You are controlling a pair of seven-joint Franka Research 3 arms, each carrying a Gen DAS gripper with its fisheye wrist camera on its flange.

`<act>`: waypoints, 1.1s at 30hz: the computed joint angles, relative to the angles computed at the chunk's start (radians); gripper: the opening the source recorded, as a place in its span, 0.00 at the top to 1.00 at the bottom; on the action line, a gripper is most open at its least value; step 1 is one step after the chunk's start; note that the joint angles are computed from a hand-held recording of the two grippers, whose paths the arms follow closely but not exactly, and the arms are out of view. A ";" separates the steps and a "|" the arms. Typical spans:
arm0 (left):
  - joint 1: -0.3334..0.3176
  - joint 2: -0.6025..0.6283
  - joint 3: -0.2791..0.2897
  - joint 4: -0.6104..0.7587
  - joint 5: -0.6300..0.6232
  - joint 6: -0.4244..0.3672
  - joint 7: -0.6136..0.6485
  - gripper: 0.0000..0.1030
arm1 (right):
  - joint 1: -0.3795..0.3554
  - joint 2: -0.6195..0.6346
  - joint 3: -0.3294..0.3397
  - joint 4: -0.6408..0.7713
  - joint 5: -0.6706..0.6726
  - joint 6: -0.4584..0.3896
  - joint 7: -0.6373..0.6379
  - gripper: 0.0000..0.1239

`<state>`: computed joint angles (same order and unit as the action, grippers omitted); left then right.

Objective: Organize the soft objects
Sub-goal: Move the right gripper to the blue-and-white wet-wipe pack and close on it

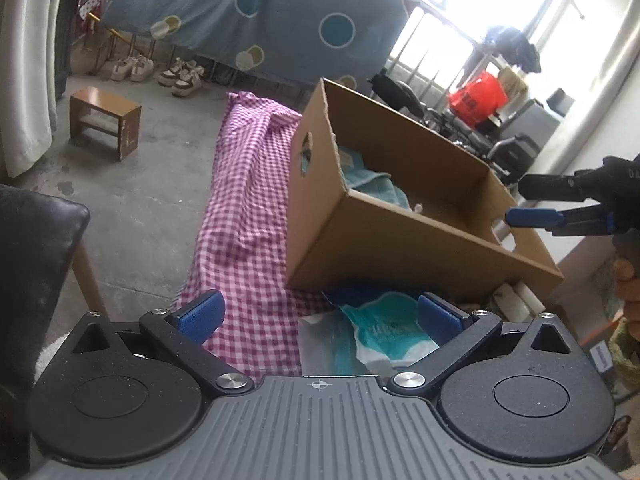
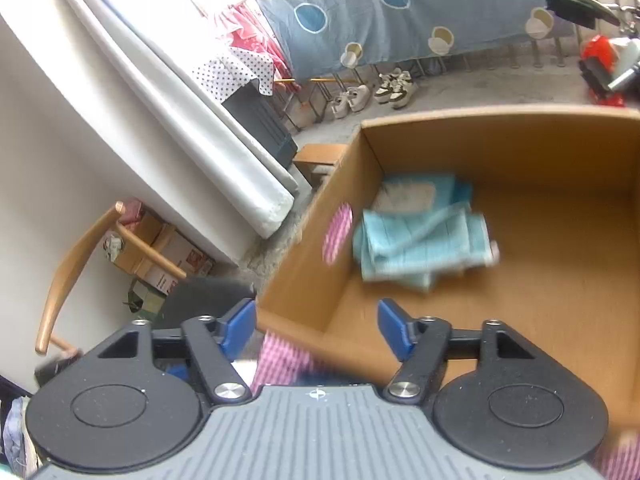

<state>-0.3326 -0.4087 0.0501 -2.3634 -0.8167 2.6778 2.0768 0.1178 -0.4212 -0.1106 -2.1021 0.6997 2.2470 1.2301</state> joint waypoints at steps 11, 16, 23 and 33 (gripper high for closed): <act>-0.027 0.023 -0.055 -0.003 0.059 -0.051 0.014 0.00 | -0.035 -0.181 0.101 -0.276 -0.207 0.104 0.198 0.39; -0.013 0.060 -0.098 0.014 0.160 -0.045 -0.016 0.01 | -0.018 -0.160 0.101 -0.291 -0.254 0.113 0.241 0.39; -0.043 0.084 -0.105 0.027 0.204 -0.010 0.012 0.03 | -0.001 -0.111 0.108 -0.257 -0.302 0.085 0.269 0.39; -0.048 0.076 -0.094 0.043 0.152 -0.070 0.049 0.04 | 0.028 -0.092 0.089 -0.238 -0.264 0.067 0.254 0.39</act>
<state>-0.3807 -0.3325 -0.0442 -2.3205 -0.6651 2.6079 2.1259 0.1453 -0.5130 -0.0219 -2.3400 0.4355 2.3138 1.4843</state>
